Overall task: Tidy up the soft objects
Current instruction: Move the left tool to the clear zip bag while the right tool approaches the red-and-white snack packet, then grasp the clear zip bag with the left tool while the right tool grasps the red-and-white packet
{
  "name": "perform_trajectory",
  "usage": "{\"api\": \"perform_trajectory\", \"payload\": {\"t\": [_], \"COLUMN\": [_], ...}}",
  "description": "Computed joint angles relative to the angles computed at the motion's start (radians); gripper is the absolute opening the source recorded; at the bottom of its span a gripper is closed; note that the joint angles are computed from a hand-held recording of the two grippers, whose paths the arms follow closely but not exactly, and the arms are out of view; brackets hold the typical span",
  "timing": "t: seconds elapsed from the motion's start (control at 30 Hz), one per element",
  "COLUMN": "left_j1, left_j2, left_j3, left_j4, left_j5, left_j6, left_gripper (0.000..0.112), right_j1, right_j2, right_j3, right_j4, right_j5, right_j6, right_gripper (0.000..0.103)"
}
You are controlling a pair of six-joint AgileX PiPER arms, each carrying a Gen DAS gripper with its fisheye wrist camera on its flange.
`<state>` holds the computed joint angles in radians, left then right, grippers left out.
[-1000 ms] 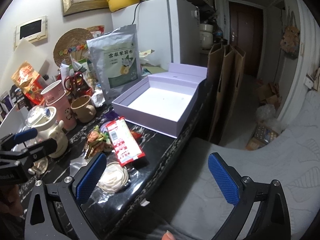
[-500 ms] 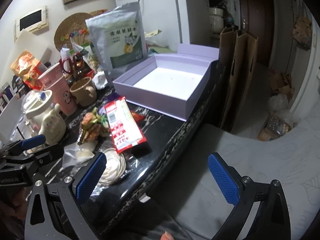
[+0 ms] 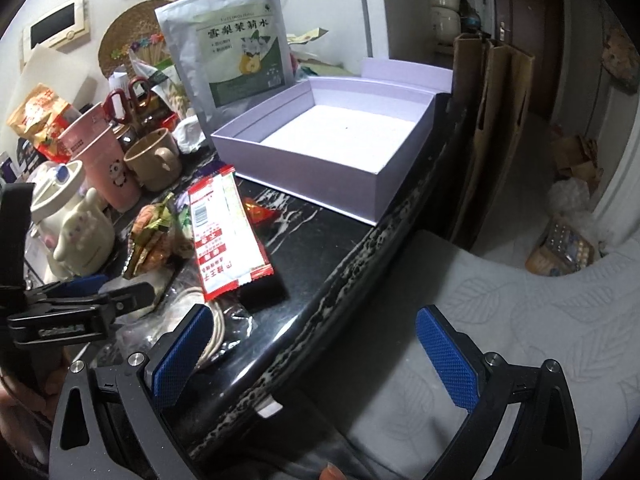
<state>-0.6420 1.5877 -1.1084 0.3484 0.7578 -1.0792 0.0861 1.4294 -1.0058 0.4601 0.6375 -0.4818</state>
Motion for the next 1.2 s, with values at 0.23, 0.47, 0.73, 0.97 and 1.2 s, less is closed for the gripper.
{"api": "perform_trajectory", "payload": {"t": [0.23,0.47,0.73,0.97,1.2], "left_j1": [0.004,0.003,-0.046,-0.067,-0.039], "left_j2": [-0.019,-0.086,-0.145,-0.098,-0.161], "left_j3": [0.046,0.109,0.161,0.163,0.248], "left_j4": [-0.005,-0.005,0.046,0.110,0.149], "left_j5": [-0.033,-0.060,0.031,0.153,0.031], "left_j6": [-0.040,-0.089,-0.179,-0.259,-0.278], "left_gripper": [0.103,0.096,0.099,0.102,0.102], "right_j1": [0.013,0.035,0.076,0.114,0.118], "right_j2": [0.038,0.037,0.021,-0.012,-0.020], "right_j3": [-0.029,-0.030,-0.008,0.031,0.035], "right_j4": [0.001,-0.019,-0.041,-0.056,-0.061], "right_j5": [0.006,0.001,-0.009,-0.030,-0.029], "right_j6": [-0.011,0.008,0.024,0.031,0.040], "right_gripper": [0.103,0.103,0.103,0.103,0.103]}}
